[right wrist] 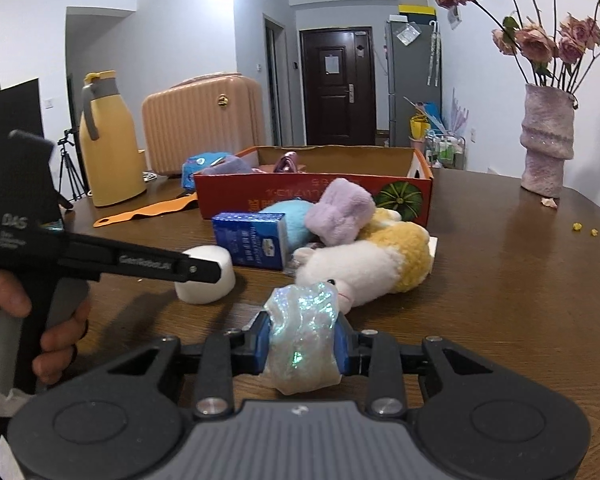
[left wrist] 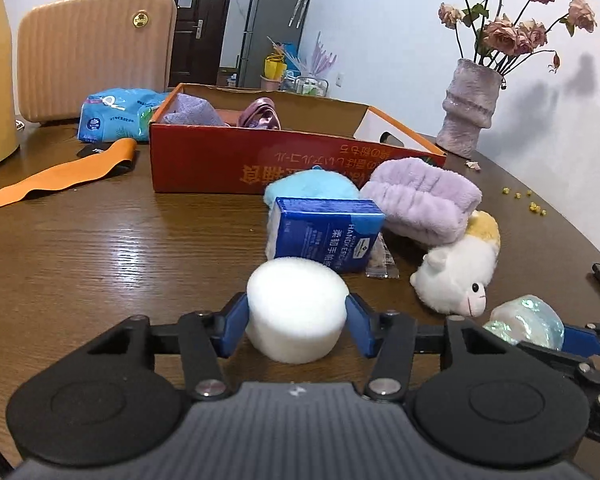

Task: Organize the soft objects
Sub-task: 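Carry the white cylinder with the left gripper toward the box while the right carries the pouch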

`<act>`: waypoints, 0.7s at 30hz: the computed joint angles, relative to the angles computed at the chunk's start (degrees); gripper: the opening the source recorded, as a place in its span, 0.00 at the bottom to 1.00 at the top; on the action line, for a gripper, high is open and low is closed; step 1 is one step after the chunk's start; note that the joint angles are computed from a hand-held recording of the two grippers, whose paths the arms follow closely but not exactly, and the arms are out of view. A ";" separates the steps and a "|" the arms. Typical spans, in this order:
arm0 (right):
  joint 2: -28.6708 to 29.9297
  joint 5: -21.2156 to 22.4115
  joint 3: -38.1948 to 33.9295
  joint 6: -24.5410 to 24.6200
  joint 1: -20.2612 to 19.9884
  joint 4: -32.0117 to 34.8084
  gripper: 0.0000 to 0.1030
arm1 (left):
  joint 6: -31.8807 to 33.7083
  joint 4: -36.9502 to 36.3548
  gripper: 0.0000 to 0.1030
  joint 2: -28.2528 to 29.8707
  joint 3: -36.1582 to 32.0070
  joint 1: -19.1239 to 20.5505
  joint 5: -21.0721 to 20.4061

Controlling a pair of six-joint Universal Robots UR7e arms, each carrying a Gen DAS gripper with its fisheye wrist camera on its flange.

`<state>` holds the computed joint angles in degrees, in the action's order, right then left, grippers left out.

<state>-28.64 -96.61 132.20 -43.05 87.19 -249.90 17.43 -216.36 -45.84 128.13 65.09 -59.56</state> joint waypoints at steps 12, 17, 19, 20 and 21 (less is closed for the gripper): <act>-9.88 7.33 -4.49 -1.54 1.12 11.09 0.30 | 1.44 3.16 0.49 -8.34 -2.37 -2.14 -9.25; -13.60 8.57 -19.40 0.88 3.25 31.32 0.30 | 2.60 18.04 0.49 -4.57 -19.91 -0.10 -11.96; -12.16 6.65 -28.70 4.00 3.73 41.33 0.30 | 3.07 26.48 0.49 -0.56 -29.56 0.99 -11.32; -10.78 5.17 -33.31 5.14 4.00 45.46 0.30 | 1.85 30.94 0.49 2.18 -35.37 1.64 -10.45; -8.41 2.45 -39.18 6.04 4.40 49.52 0.30 | 1.21 34.74 0.49 4.31 -39.76 1.97 -9.63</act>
